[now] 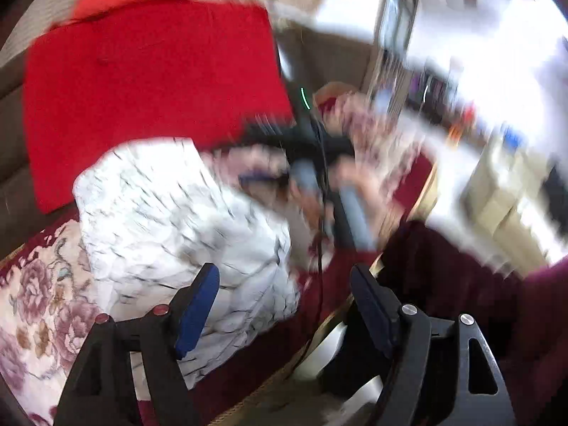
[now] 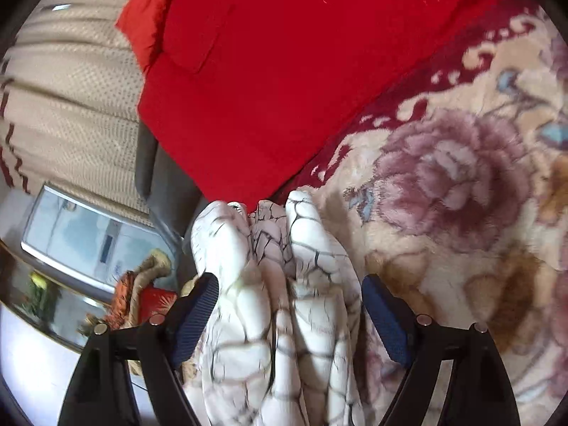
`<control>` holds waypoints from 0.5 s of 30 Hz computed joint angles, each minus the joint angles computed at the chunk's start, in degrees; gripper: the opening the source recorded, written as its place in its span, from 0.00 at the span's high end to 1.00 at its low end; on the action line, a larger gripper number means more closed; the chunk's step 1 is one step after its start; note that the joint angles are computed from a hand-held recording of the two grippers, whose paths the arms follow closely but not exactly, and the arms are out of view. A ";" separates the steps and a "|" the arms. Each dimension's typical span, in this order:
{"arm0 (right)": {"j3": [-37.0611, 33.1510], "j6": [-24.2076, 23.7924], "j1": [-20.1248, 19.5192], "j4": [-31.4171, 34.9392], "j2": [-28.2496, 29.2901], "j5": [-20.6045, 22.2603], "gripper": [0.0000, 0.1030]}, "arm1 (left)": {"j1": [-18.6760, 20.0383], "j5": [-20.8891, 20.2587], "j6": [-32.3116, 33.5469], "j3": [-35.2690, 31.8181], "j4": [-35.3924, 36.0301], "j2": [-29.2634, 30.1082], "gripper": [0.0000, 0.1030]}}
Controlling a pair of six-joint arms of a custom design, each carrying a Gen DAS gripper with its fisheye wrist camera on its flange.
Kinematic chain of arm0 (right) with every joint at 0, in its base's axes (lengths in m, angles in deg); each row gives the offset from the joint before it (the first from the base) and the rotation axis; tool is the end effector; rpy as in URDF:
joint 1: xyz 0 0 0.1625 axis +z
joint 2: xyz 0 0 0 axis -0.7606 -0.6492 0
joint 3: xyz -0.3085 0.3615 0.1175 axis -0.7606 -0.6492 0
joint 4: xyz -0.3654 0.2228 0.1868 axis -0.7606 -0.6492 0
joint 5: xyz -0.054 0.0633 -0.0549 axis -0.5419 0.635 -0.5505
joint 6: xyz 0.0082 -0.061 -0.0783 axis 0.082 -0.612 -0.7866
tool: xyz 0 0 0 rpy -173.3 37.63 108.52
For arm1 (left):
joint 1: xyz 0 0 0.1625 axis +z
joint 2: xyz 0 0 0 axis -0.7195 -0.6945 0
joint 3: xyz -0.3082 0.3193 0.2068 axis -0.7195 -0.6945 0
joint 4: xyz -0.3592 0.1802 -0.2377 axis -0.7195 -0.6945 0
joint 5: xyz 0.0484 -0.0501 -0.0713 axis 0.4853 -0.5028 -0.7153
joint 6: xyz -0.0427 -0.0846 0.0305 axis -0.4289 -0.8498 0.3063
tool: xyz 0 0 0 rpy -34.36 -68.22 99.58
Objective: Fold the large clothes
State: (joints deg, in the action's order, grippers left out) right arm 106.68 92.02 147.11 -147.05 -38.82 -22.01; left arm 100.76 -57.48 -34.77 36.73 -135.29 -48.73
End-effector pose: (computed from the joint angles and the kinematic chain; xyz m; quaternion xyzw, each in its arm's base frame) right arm 0.2288 -0.7400 0.2477 0.1105 0.9144 -0.3822 0.0749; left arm -0.2726 -0.6362 0.4047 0.5047 0.8540 -0.1166 0.0479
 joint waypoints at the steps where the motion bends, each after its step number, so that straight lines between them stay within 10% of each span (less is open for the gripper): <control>1: 0.81 -0.29 0.43 -0.49 -0.89 -0.24 0.19 | 1.00 0.29 -1.55 -1.53 -2.52 -0.15 0.22; 10: 1.48 -6.50 7.16 -5.19 -0.27 -2.06 0.19 | 10.75 23.77 -24.80 -15.52 -9.64 14.42 0.15; 15: -2.00 -10.14 8.97 0.84 1.61 3.49 0.31 | 12.42 21.87 -30.44 -13.74 -6.38 17.14 0.18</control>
